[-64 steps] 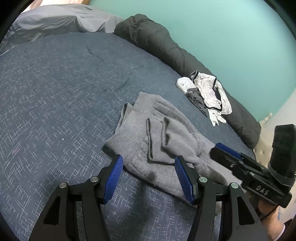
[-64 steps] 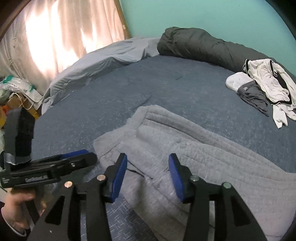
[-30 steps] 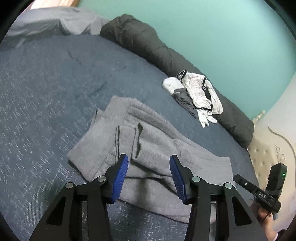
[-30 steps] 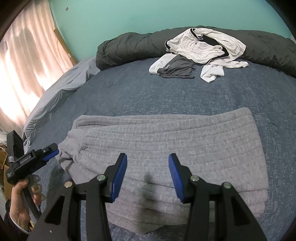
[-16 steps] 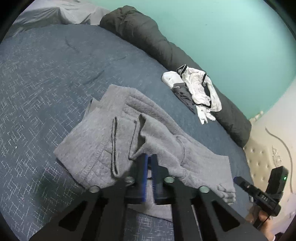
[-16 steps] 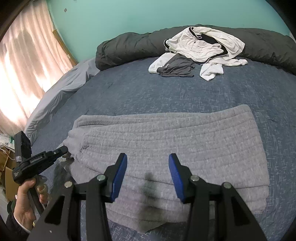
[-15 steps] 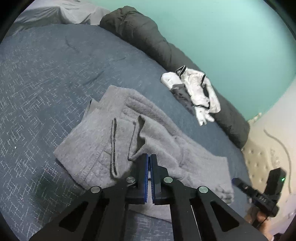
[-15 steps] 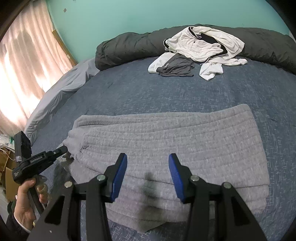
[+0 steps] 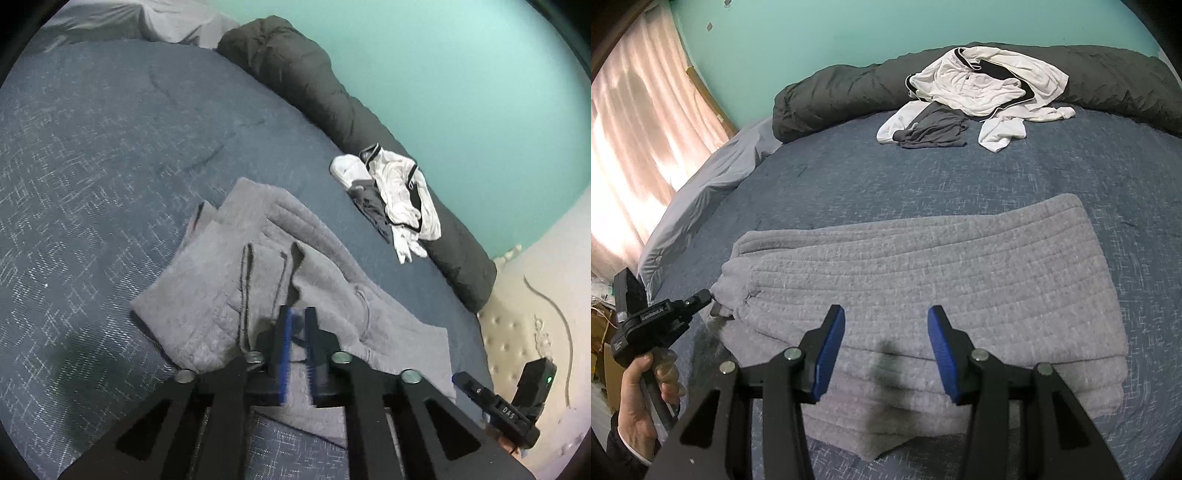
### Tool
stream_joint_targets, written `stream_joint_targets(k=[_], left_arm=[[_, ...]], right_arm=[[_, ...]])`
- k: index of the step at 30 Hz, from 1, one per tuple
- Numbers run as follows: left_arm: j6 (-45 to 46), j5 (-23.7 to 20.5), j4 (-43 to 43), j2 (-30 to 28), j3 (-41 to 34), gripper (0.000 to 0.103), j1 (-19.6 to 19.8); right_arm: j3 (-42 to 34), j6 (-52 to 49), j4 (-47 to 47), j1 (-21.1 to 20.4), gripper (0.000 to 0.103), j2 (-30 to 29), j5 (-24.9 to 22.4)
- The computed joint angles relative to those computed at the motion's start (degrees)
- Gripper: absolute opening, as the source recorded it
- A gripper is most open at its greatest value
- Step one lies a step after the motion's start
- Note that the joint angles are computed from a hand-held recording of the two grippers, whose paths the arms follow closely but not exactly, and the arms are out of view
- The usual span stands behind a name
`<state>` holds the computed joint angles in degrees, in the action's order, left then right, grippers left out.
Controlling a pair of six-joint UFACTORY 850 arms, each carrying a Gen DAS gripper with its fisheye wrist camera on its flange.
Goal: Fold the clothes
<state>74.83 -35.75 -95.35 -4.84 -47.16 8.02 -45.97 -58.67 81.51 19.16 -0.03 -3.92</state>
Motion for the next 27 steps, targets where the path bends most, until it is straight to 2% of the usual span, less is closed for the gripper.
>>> stream_joint_targets(k=[1,2,3,7,10,11,13,14,15,18,27], left_arm=[[-0.08,0.0,0.18,-0.15,-0.05,0.036,-0.24],[-0.22,-1.23,-0.17,-0.58,-0.11,0.052,-0.13],[-0.36,-2.39,-0.53,-0.98,-0.14,0.057,-0.03],[-0.27,-2.42,-0.5,-1.64,-0.28,0.057,-0.74],[-0.08,-4.2,-1.91,-2.62,-0.37,0.056,-0.55],[0.42,-4.34,-2.52,-2.71,-0.39,0.055,-0.57],[1.36,-4.66,-3.65,-2.86,-0.44,0.034,-0.6],[1.65,-4.99,-3.71,-2.88,-0.49,0.015,-0.55],[1.98,-5.27,-3.81,-2.87,-0.52,0.01,-0.51],[3.47,-5.62,-4.7,-2.37,-0.32,0.005,-0.53],[7.13,-4.18,-8.75,1.49,1.25,0.004,1.05]], right_arm=[[0.01,0.13,-0.16,0.08,0.047,-0.05,0.07],[0.0,0.77,-0.75,0.09,0.048,-0.11,0.1],[0.0,1.43,-1.32,0.07,0.047,-0.18,0.09],[0.1,-0.21,0.62,-0.05,0.048,-0.26,0.12],[0.05,0.51,-0.14,0.01,0.048,-0.28,0.15],[0.03,1.29,-1.01,0.03,0.048,-0.24,0.18],[-0.07,3.53,-3.43,-0.05,0.048,-0.23,0.18],[-0.11,5.36,-5.29,-0.12,0.048,-0.22,0.17],[-0.14,6.75,-6.71,-0.19,0.048,-0.21,0.19],[-0.2,9.62,-9.51,-0.36,0.048,-0.22,0.26],[-0.1,10.94,-11.46,-0.82,0.048,0.25,-0.07]])
